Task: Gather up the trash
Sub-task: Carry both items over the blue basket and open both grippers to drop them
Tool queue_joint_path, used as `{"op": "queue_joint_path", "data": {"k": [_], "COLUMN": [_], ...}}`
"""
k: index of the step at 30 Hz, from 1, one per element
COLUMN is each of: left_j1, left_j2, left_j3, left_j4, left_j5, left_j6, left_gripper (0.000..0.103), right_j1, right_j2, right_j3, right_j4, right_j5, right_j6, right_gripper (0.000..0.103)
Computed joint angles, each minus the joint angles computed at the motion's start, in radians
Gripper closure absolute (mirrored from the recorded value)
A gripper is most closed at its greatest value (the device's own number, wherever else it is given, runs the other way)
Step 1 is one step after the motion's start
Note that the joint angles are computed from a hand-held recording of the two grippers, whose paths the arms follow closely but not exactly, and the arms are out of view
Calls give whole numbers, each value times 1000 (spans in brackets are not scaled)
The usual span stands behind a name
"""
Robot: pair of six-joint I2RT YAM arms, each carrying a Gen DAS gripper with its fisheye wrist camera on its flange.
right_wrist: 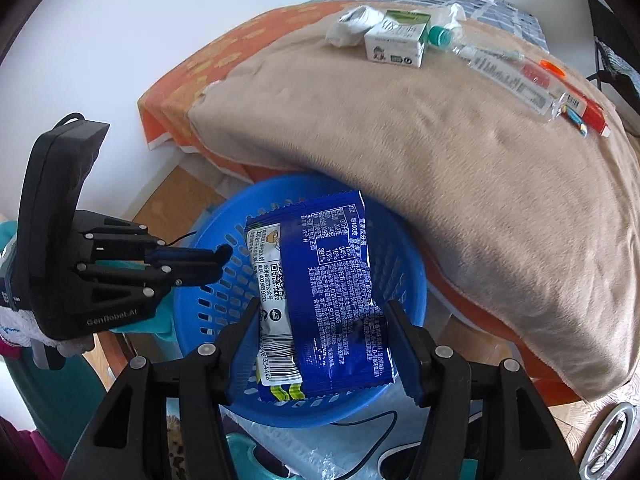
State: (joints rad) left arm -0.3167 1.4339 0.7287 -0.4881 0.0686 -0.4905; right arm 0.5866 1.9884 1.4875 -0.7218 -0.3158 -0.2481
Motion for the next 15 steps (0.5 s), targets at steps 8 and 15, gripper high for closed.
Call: {"op": "queue_joint_path", "data": {"k": [8, 15], "left_j1": [-4, -8], "left_j2": [17, 8], "left_j3": [5, 9], "left_j4": [-4, 0], "left_j5": [6, -20], "left_j6": [1, -1], "left_gripper": [96, 56], "right_j1": [6, 7], "right_j2": [26, 31], "right_j3": [24, 31], "right_j4": [-20, -16], "right_j5": [2, 4], "right_j6": [6, 20], "right_gripper": [38, 38]}}
